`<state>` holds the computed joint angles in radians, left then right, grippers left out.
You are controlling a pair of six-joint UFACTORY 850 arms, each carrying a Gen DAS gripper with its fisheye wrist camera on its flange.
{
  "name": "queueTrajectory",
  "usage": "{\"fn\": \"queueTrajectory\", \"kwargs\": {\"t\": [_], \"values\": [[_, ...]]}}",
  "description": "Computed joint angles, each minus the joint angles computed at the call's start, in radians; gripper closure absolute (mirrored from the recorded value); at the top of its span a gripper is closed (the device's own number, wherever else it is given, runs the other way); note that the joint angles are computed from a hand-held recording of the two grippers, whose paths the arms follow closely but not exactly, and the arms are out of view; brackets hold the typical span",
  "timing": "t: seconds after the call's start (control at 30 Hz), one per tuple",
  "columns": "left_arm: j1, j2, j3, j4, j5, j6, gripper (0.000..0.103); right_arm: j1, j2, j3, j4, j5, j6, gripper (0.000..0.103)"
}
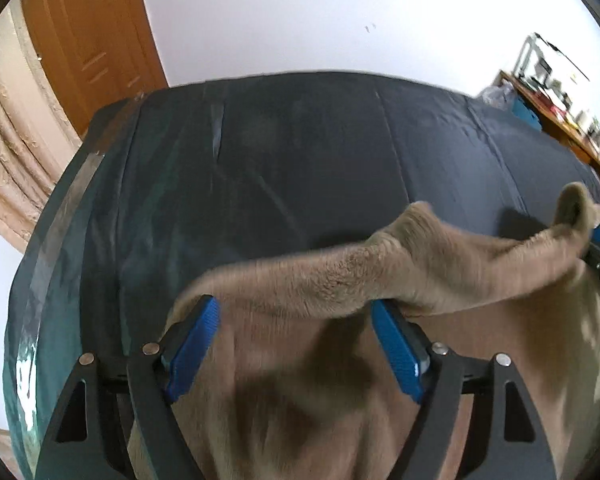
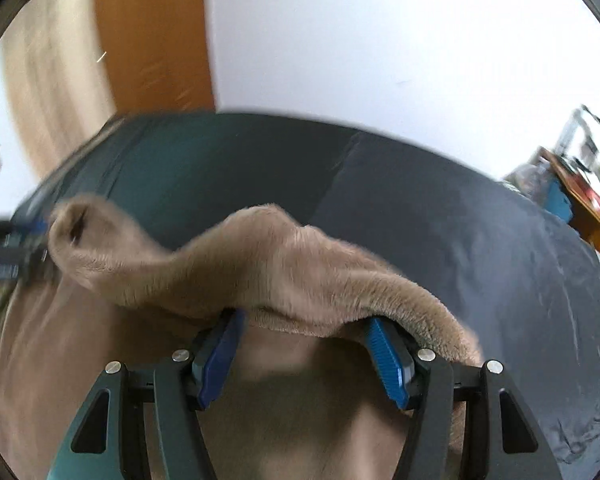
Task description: Fold clothes
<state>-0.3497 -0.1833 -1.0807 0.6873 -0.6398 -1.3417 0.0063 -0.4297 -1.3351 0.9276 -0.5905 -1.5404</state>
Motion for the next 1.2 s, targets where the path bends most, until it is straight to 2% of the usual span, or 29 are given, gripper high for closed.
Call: {"fn": "queueTrajectory", "kwargs": {"t": [0.1,0.27,0.4,0.57,0.7,0.83,0.97,1.07,1.2], "values": [[0.013,-0.042,-0.042,0.045,0.017,-0.045,0.021,0.008,-0.055,-0.045,0.025,0.04,0.029,0.039],[0.032,-0.114,-0.091,-0.006,0.042,0.007,0.02,0.013,-0.107,-0.059,0.045,0.07,0.017,0.038],[0.048,-0.1,-0.07,-0.003,0.08,-0.004,0.015,0.0,-0.118,-0.081,0.025,0.036,0.039,0.036],[0.049,-0.04,-0.015,-0.069,0.107,0.037,0.015,0.022,-0.1,-0.03,0.063,0.062,0.002,0.036],[-0.004,0.086,0.079,-0.008,0.089,-0.053,0.015,0.002,-0.083,-0.03,0.04,0.009,0.031,0.036],[-0.051,0.232,0.202,0.046,0.071,-0.165,0.015,-0.039,-0.003,0.043,0.065,-0.062,-0.037,0.036],[-0.119,0.369,0.315,0.073,0.033,-0.27,0.015,-0.084,0.066,0.106,0.031,-0.187,-0.056,0.036],[-0.189,0.442,0.379,0.09,-0.011,-0.349,0.015,-0.111,0.122,0.178,0.01,-0.268,-0.08,0.036],[-0.344,0.539,0.471,0.129,-0.099,-0.546,0.015,-0.141,0.188,0.28,-0.003,-0.343,-0.114,0.036]]}}
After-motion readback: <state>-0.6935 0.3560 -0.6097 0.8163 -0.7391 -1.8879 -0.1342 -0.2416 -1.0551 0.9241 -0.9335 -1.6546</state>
